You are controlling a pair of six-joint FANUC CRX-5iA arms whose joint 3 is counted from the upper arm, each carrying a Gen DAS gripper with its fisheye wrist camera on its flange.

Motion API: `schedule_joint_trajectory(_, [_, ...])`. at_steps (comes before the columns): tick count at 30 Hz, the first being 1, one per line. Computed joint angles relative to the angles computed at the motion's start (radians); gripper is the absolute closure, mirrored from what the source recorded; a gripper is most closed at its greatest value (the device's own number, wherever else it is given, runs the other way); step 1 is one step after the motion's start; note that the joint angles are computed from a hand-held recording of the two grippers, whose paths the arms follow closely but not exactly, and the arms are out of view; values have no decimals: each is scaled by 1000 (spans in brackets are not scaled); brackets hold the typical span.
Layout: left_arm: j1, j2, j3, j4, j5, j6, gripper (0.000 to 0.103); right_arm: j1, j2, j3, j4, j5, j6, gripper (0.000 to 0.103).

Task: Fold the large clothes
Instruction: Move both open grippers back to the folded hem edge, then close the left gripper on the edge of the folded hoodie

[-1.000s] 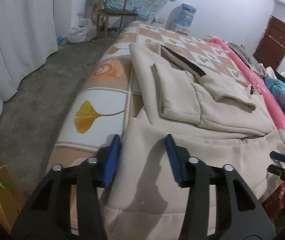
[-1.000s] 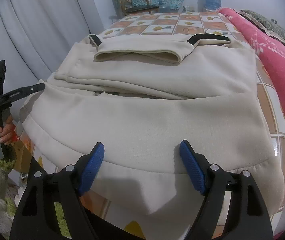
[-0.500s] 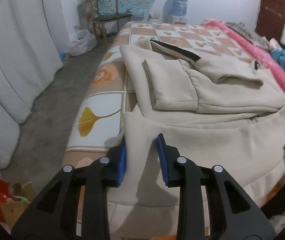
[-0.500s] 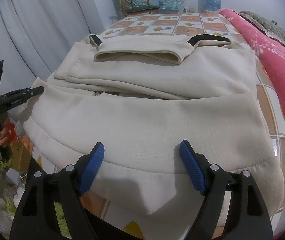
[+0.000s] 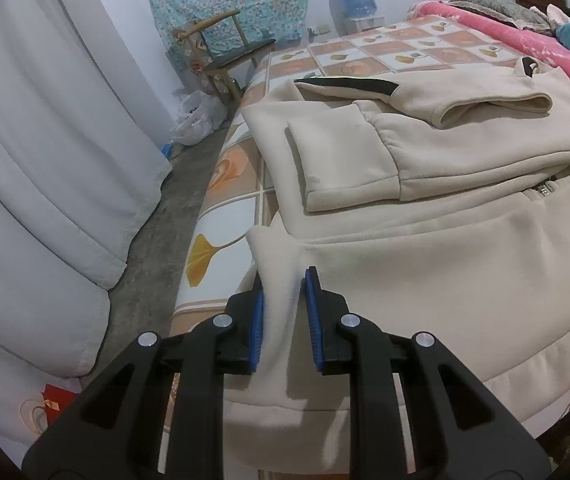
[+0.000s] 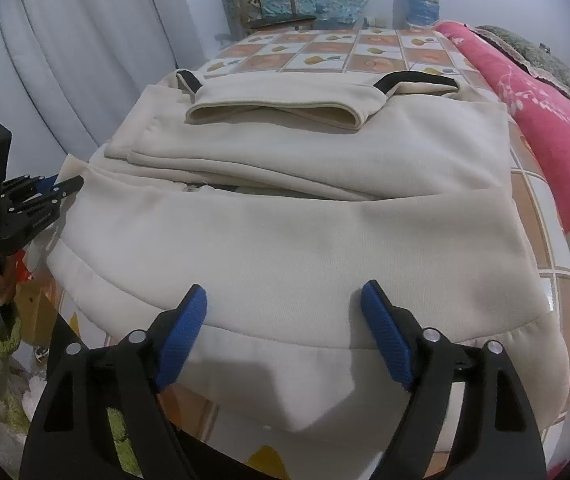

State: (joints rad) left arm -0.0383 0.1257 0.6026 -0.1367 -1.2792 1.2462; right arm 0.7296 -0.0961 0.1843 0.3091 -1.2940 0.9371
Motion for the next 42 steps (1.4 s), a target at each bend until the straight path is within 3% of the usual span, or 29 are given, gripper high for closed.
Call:
schedule_joint_trajectory(8, [-15,6,12,-27,-13,22,85,5,6,2,0,-1,25,15])
schedule_joint_trajectory(42, [-30,9,17,-71,-16,22,84,10,-5,-14,6,18,17,14])
